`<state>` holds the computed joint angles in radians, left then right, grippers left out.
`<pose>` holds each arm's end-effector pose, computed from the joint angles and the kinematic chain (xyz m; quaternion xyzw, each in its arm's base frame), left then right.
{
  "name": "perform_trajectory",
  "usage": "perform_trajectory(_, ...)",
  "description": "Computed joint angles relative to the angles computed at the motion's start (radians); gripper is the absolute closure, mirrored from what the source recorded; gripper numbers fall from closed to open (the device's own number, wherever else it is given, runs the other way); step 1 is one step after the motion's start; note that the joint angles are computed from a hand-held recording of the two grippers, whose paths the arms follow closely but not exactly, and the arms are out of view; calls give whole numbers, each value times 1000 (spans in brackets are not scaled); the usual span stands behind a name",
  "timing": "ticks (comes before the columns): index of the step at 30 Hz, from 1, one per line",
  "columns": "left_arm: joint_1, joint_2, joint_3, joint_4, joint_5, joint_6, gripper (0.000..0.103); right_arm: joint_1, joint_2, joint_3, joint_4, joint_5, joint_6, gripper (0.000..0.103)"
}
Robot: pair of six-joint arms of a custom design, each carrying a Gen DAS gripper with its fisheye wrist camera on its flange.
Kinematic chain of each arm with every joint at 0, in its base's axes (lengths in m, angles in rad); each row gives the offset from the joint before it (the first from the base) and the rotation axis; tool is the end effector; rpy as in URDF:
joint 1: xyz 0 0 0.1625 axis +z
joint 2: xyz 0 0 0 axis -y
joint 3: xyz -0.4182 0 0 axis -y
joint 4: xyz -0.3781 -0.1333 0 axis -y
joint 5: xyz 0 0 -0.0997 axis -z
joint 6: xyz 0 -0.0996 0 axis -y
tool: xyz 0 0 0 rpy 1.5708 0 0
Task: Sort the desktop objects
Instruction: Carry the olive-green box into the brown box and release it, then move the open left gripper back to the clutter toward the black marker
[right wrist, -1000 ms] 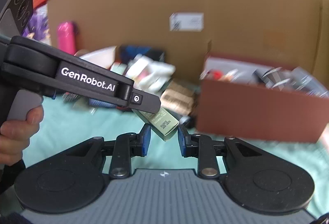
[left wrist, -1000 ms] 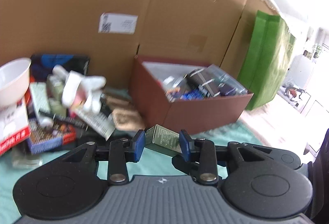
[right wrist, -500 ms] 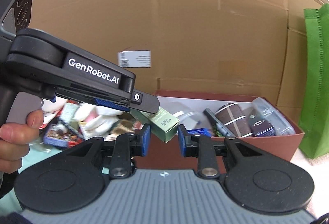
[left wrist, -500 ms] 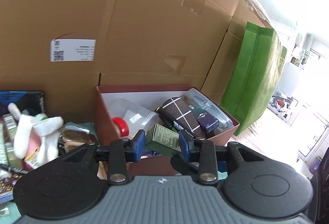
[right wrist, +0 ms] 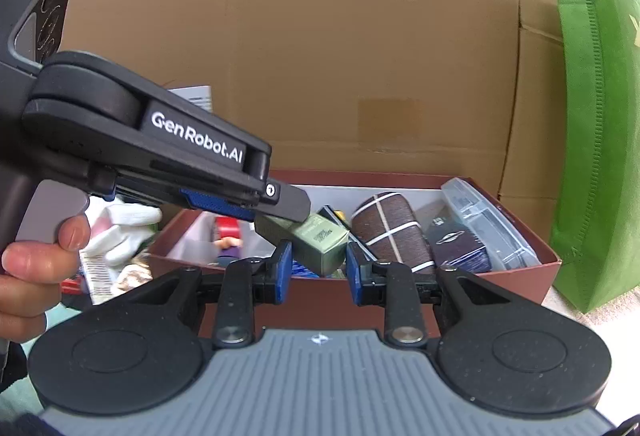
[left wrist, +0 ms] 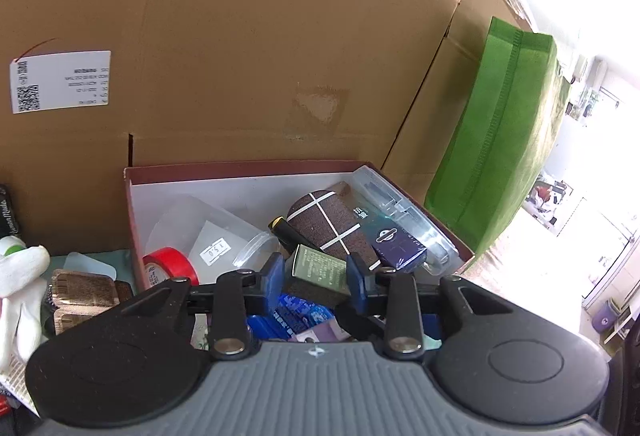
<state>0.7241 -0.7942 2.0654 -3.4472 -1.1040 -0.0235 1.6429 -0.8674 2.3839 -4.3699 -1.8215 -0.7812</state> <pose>-0.2845 -0.4894 0.0831 0.3084 0.8787 -0.3560 0.0780 0.1380 -0.4030 0.1721 0.2609 -0.7547 0.5218 0.3000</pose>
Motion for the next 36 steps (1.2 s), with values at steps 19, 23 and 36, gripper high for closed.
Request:
perform_trajectory(19,-17,-8,113,-196,53,-10,0,17,89,-10,-170,-43,-50,11)
perform_trajectory(23,-54,-7,151,-233,130,16,0,41,108,-8,-193,-78,-74,10)
perform_trajectory(36,-109,-47,252,-244,207,-30,0,93,136,28,-208,-112,-56,9)
